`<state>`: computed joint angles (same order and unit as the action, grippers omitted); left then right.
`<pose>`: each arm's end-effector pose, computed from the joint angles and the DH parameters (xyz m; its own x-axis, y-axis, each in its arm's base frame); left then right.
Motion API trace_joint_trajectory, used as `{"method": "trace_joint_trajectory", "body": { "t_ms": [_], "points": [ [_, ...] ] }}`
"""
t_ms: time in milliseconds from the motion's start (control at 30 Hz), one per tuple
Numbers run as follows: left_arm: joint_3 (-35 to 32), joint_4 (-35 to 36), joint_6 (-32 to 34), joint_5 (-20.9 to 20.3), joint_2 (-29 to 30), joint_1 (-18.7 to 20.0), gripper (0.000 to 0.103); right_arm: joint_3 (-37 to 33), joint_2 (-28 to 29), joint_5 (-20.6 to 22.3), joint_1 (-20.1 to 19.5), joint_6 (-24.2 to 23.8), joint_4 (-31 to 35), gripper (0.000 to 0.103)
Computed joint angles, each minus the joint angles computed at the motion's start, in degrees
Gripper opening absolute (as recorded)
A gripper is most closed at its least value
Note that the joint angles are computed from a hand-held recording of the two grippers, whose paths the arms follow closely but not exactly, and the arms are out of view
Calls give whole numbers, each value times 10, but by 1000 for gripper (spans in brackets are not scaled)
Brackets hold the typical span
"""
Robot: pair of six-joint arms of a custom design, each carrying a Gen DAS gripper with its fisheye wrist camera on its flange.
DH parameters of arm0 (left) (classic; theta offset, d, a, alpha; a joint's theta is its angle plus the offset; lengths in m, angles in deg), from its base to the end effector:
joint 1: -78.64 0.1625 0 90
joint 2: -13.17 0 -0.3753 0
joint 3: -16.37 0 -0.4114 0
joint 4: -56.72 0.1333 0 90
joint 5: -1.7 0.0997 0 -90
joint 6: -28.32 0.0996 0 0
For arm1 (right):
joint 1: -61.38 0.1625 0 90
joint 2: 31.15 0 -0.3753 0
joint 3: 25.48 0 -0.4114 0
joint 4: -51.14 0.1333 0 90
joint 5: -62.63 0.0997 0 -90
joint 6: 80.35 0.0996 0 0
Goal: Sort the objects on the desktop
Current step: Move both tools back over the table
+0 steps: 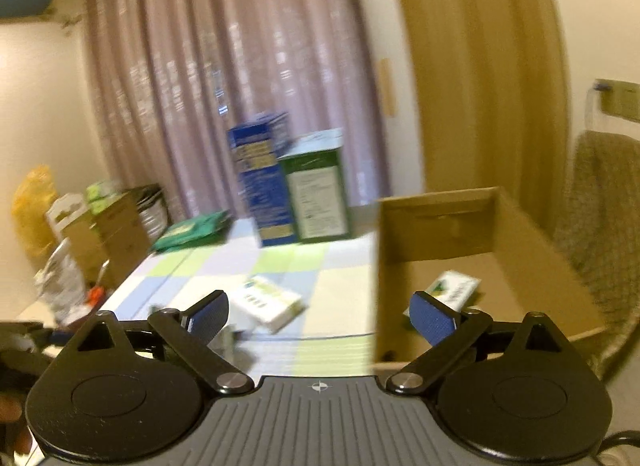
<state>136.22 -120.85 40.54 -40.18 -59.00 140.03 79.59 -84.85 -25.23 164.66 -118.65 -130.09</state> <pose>-0.0626 -0.5480 0.2285 -0.7185 0.0453 -0.6941 0.5315 0.6794 -0.5059 0.2756 -0.5713 0.1311 -0.6497 -0.6615 0.3747 -0.7378 0.4296 -0.5207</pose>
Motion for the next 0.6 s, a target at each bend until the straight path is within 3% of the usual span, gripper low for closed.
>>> {"method": "trace_joint_trajectory", "body": {
  "t_ms": [167, 300, 500, 600],
  "points": [
    [-15, -2, 9, 5, 2, 41, 102, -11, 38, -1, 16, -35, 29, 95],
    [-34, -42, 77, -6, 25, 70, 102, -39, 83, -19, 26, -45, 50, 95],
    [-71, -21, 153, -47, 42, 108, 102, -90, 144, -50, 29, -69, 89, 95],
    [-81, -66, 221, -81, 57, 116, 102, -120, 172, -59, 27, -71, 109, 95]
  ]
}}
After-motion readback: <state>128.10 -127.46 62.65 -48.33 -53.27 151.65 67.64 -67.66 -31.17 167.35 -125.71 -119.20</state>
